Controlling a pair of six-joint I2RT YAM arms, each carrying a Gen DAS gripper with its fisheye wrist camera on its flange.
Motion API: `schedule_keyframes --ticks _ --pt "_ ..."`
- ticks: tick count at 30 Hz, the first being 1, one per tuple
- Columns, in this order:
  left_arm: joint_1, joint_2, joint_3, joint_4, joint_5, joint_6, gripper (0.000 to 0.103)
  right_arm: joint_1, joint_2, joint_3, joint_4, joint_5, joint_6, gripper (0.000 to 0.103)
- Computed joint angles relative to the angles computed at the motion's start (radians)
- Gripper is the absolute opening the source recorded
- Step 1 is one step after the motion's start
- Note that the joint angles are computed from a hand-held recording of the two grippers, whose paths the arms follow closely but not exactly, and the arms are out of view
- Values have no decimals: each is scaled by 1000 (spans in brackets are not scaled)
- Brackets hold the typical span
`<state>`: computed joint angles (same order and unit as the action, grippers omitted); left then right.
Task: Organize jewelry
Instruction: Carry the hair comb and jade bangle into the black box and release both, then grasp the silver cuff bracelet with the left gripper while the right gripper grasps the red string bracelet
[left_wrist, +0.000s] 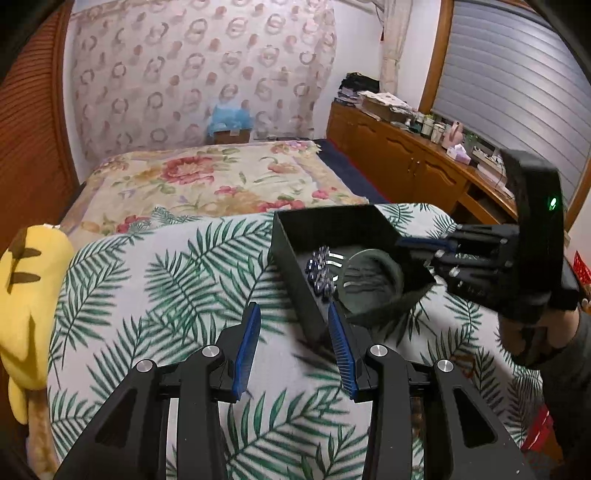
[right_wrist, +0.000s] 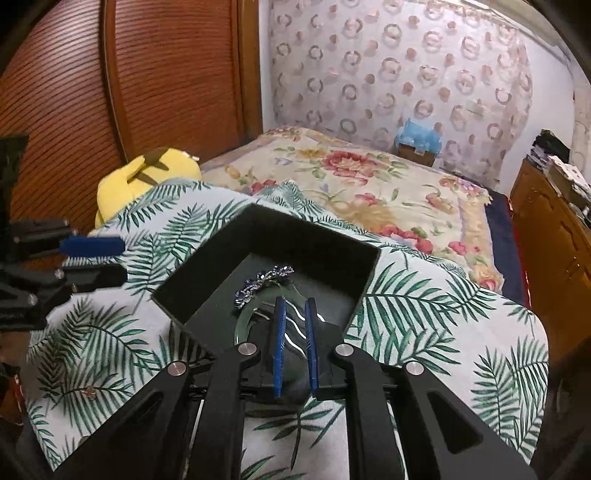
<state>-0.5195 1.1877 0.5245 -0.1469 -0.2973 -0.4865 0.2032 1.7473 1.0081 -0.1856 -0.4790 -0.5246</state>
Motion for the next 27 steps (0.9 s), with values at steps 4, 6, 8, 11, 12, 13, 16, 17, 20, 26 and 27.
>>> schedule_keyframes --ticks 4,6,8,11,12,13,16,17,20,26,27 --pt "-38 -62 -51 -13 -17 -33 36 -38 -80 -63 5 -24 7 13" --pt "-67 -81 -67 -21 -33 -53 36 -57 -129 -105 8 -35 8 13" --pt "-103 -103 -84 -30 -51 -73 36 -79 -184 -156 12 -45 6 13" --pt "-172 -127 -106 -45 -92 -117 36 -107 -236 -207 9 -55 2 13" --pt "-199 -135 -114 -53 -107 -135 36 -118 -257 -232 10 -57 -2 13" --pt "-224 -138 -117 -61 -123 -153 36 -126 -273 -251 13 -57 -4 13" --pt "-287 -154 -128 -81 -164 -197 36 -170 -310 -300 11 -72 -24 14" --pt "-316 -157 -131 -90 -185 -217 42 -185 -323 -319 13 -79 -28 16" --pt "-387 -155 -133 -105 -242 -264 52 -222 -346 -356 15 -97 -41 20" --pt "-507 -110 -129 -125 -312 -366 52 -291 -391 -426 0 -140 -102 21" --pt "-527 -97 -126 -129 -322 -383 52 -303 -396 -436 -5 -147 -114 23"
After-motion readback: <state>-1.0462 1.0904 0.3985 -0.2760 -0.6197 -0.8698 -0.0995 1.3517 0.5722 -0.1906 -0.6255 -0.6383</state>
